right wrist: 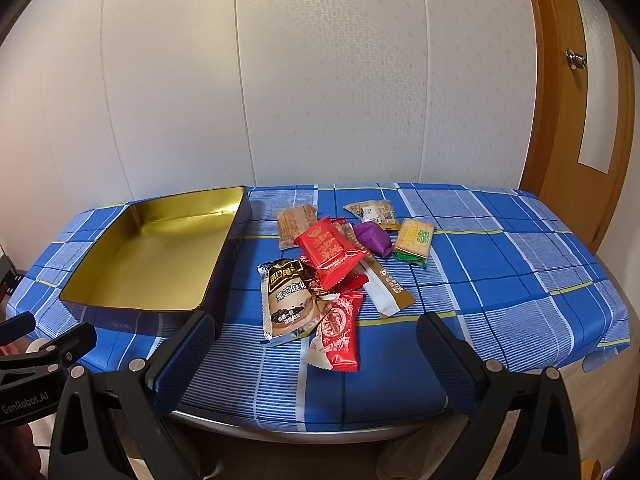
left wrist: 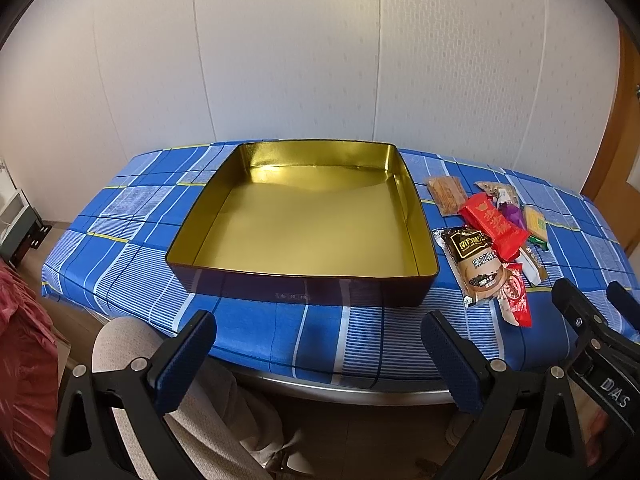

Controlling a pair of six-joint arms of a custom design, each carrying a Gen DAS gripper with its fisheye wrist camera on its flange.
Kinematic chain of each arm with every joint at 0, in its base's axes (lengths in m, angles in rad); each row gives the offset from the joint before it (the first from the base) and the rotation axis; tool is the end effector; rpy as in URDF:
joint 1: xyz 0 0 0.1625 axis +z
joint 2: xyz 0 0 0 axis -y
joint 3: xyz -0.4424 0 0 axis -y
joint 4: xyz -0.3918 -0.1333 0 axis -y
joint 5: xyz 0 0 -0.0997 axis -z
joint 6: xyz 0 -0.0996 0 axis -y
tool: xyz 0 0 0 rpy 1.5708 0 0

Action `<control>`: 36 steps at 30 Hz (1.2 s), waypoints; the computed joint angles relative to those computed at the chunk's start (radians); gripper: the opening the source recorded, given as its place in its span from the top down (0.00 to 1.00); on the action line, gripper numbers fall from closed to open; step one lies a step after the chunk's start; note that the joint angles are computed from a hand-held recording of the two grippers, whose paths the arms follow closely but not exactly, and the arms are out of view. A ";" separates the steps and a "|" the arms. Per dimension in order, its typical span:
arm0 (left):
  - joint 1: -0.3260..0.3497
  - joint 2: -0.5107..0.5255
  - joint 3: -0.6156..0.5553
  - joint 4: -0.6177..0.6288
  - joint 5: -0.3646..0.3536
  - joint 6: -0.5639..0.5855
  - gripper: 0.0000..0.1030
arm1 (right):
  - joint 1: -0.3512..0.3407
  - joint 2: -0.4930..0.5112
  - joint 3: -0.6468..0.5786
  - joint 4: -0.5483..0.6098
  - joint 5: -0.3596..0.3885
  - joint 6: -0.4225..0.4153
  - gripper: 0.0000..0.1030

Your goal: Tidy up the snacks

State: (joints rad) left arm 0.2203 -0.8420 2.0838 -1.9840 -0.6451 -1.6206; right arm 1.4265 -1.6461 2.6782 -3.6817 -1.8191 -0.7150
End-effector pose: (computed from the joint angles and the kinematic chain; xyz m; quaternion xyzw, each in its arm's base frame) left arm -0.3872 -0.3049 0.0078 0.0678 0.8358 -0.3766 0.3937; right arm 0.0646 -0.3124 0.3096 0.1786 -0.8349 0.4191 0.3089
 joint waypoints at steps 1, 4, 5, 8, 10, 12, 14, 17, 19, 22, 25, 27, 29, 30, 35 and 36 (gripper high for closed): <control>0.000 0.001 -0.001 0.000 -0.001 0.001 0.00 | -0.001 -0.002 0.001 0.001 0.002 0.000 0.00; 0.001 0.002 -0.001 -0.001 -0.002 0.003 0.00 | -0.002 -0.003 0.003 -0.003 0.007 -0.002 0.00; 0.001 0.003 -0.002 -0.002 -0.003 0.004 0.00 | -0.003 -0.003 0.003 -0.003 0.008 -0.002 0.00; 0.003 0.004 -0.004 -0.003 -0.005 0.007 0.00 | -0.004 -0.004 0.002 0.002 0.009 -0.002 0.00; 0.005 0.004 -0.004 -0.004 -0.006 0.009 0.00 | -0.005 -0.005 0.001 0.005 0.010 -0.002 0.00; 0.006 0.004 -0.004 -0.005 -0.008 0.009 0.00 | -0.008 -0.007 0.002 0.005 0.014 0.000 0.00; 0.007 0.004 -0.005 -0.006 -0.011 0.010 0.00 | -0.012 -0.010 0.002 0.003 0.017 0.004 0.00; 0.011 0.004 -0.005 -0.014 -0.014 0.018 0.00 | -0.028 -0.015 0.004 -0.001 0.037 0.005 0.00; 0.015 0.002 0.002 -0.045 -0.019 0.037 0.00 | -0.042 -0.027 0.001 0.016 0.053 0.011 0.00; 0.029 -0.007 0.032 -0.157 -0.039 0.098 0.00 | -0.082 -0.050 -0.002 0.041 0.093 0.038 0.00; 0.046 -0.005 0.043 -0.216 -0.059 0.135 0.00 | -0.131 -0.072 -0.008 0.070 0.140 0.057 0.00; 0.059 -0.001 0.050 -0.264 -0.077 0.171 0.00 | -0.158 -0.075 -0.016 0.087 0.151 0.066 0.00; 0.066 0.006 0.046 -0.281 -0.089 0.191 0.00 | -0.182 -0.087 -0.028 0.137 0.158 0.085 0.00; 0.070 0.012 0.039 -0.277 -0.093 0.201 0.00 | -0.205 -0.098 -0.035 0.175 0.175 0.108 0.00; 0.087 0.063 -0.034 -0.185 -0.130 0.278 0.00 | -0.290 -0.111 -0.068 0.263 0.210 0.201 0.00; 0.090 0.069 -0.038 -0.196 -0.138 0.300 0.00 | -0.303 -0.109 -0.076 0.272 0.214 0.218 0.00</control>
State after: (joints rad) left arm 0.3107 -0.7732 2.0462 -2.1799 -0.7835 -1.3208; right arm 1.1235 -1.7554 2.6020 -3.4092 -1.6054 -0.4973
